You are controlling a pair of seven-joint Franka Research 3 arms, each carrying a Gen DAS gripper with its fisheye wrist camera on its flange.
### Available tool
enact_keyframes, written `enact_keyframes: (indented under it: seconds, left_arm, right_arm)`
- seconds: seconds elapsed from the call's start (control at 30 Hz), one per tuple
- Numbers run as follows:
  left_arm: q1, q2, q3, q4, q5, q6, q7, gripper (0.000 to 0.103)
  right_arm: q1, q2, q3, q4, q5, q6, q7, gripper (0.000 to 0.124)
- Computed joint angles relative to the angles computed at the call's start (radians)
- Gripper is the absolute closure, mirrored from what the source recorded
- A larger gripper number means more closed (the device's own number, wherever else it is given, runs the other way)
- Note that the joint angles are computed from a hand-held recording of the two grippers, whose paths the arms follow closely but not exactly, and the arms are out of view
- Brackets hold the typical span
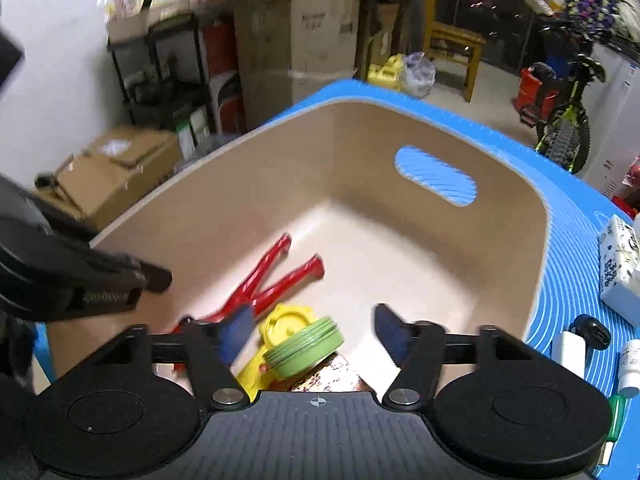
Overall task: Organize rigid objects
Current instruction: 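Carry the green ointment tin with the right tool and drop it into the bin, then move the right tool to the mat and grasp the green-handled screwdriver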
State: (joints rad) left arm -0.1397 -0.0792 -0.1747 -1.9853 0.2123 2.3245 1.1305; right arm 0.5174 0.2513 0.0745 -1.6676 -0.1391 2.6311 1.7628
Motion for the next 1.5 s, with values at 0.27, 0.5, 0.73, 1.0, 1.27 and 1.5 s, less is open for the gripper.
enact_keyframes:
  seconds: [0.27,0.5,0.73,1.0,1.27,1.5]
  left_arm:
    - [0.001,0.003,0.0,0.005,-0.001,-0.003,0.001,0.093]
    - [0.001,0.005,-0.001,0.013,0.001,-0.01,-0.003,0.093]
    - [-0.001,0.007,-0.003,0.015,0.011,-0.013,-0.013,0.092]
    - [-0.002,0.009,-0.004,0.021,0.017,-0.022,-0.029,0.092]
    - [-0.003,0.009,-0.003,0.024,0.018,-0.026,-0.03,0.092]
    - [-0.003,0.009,-0.003,0.024,0.017,-0.027,-0.03,0.092]
  right_arm:
    - [-0.042,-0.109,-0.03,-0.128,-0.037,0.141,0.101,0.038]
    - [-0.108,-0.183,-0.06,-0.213,-0.216,0.174,0.313,0.034]
    - [-0.21,-0.226,-0.062,-0.284,-0.433,0.171,0.531,0.034]
    - [-0.286,-0.22,-0.07,-0.332,-0.499,0.166,0.635,0.034]
    - [-0.298,-0.181,-0.083,-0.337,-0.425,0.131,0.567,0.035]
    - [-0.299,-0.159,-0.104,-0.351,-0.38,0.123,0.546,0.042]
